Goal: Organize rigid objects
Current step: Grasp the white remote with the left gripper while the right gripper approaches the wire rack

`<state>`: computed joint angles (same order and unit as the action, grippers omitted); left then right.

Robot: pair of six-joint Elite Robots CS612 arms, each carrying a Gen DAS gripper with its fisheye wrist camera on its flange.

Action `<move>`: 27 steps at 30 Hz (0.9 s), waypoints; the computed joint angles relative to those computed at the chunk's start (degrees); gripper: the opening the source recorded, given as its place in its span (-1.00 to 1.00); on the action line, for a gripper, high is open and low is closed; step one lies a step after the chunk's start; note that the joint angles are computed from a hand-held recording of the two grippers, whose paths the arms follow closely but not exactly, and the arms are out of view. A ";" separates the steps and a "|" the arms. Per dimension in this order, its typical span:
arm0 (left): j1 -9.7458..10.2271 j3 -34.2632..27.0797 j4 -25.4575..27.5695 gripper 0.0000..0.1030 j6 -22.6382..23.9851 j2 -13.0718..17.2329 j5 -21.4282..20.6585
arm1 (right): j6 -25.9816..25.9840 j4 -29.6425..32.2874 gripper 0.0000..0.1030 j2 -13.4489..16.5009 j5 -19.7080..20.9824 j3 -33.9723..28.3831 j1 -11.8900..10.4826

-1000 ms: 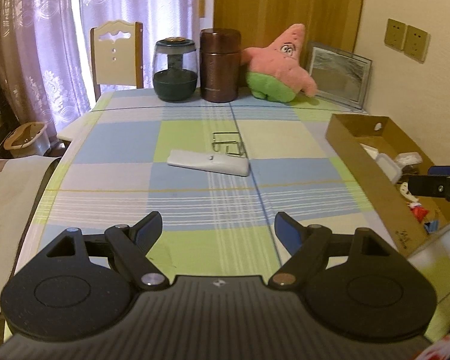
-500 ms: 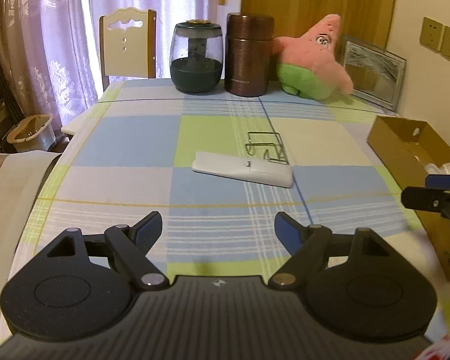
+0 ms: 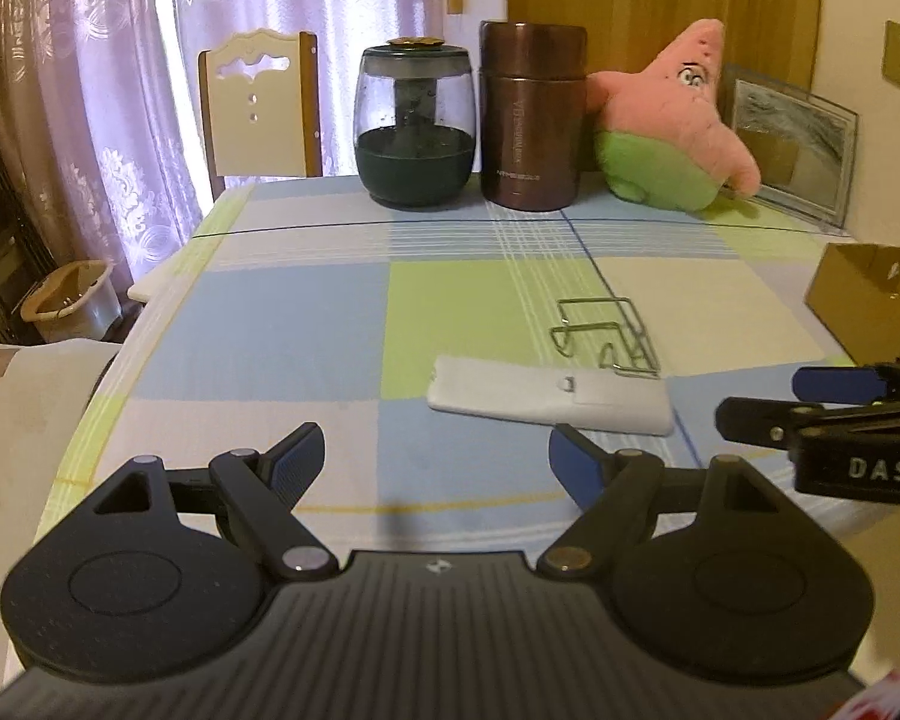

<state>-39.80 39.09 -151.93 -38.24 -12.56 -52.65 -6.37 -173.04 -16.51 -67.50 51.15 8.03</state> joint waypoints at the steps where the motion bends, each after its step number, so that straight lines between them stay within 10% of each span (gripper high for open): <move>1: 0.22 -0.29 0.03 0.54 -0.54 0.19 -0.20 | 0.14 0.30 0.29 0.82 -0.01 -1.39 0.17; 16: 1.60 0.74 -1.18 0.53 -6.98 -0.03 -3.61 | -14.86 12.05 0.29 9.74 6.15 -17.16 0.84; 27: 1.86 1.61 -2.83 0.53 -8.56 -0.24 -5.80 | -28.17 18.56 0.28 4.58 20.71 -7.70 -0.41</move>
<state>-37.95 40.71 -154.75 -46.79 -12.79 -58.45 -34.54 -154.48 -11.93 -46.79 43.46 7.62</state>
